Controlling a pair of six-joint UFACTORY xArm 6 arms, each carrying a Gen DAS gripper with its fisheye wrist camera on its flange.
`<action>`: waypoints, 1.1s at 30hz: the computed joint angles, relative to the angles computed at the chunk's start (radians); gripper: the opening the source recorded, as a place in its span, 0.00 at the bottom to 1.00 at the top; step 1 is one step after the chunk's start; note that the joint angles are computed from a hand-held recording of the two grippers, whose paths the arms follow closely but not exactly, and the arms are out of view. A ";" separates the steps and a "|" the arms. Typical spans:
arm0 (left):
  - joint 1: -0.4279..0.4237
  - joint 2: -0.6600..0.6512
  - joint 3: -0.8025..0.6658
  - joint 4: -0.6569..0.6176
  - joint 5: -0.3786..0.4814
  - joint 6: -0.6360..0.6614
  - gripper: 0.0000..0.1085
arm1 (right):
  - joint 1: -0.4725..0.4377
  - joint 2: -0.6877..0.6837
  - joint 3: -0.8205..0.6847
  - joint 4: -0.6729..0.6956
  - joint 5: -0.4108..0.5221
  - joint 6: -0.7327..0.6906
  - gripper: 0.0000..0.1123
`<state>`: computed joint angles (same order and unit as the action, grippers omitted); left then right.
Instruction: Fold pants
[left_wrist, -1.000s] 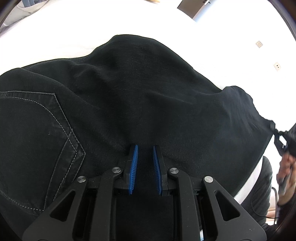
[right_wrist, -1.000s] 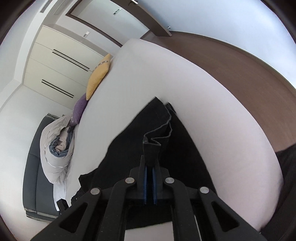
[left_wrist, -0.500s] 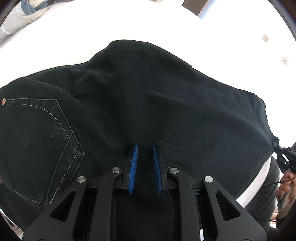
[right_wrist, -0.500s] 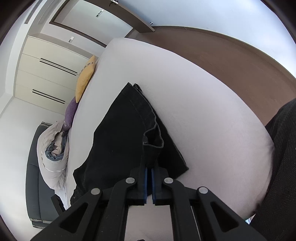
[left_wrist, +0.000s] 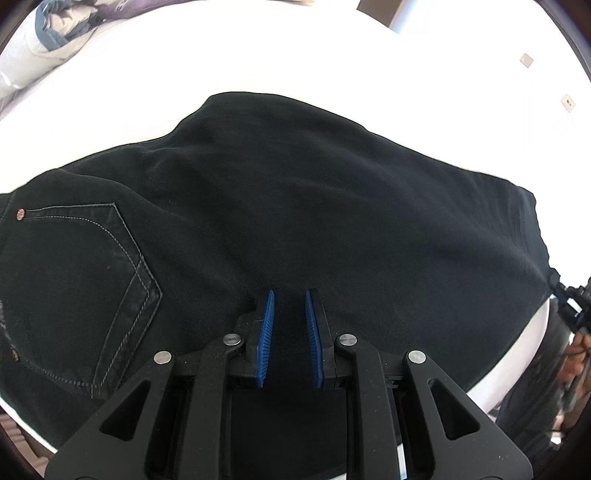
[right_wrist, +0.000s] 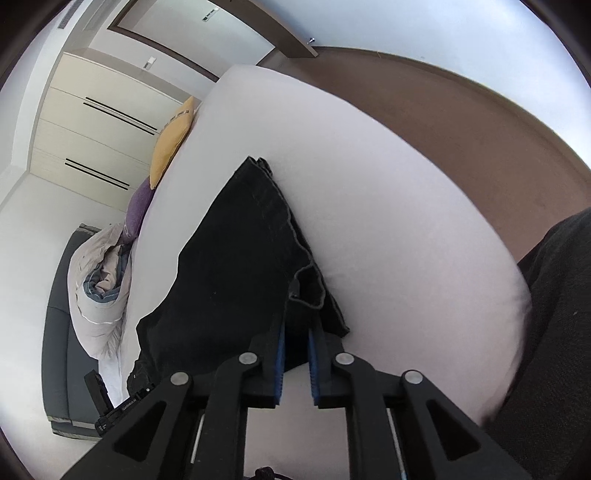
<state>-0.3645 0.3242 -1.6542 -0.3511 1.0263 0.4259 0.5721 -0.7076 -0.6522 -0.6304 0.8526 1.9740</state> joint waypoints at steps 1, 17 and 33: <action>-0.005 -0.018 0.023 -0.002 -0.014 0.006 0.15 | 0.030 0.008 -0.039 -0.003 0.089 -0.006 0.27; 0.000 -0.063 0.137 -0.139 -0.066 -0.005 0.15 | -0.117 0.496 -0.226 0.478 -0.565 -0.742 0.24; 0.085 0.106 -0.073 -0.146 -0.129 -0.082 0.15 | -0.122 0.508 -0.541 0.183 -0.193 -0.699 0.10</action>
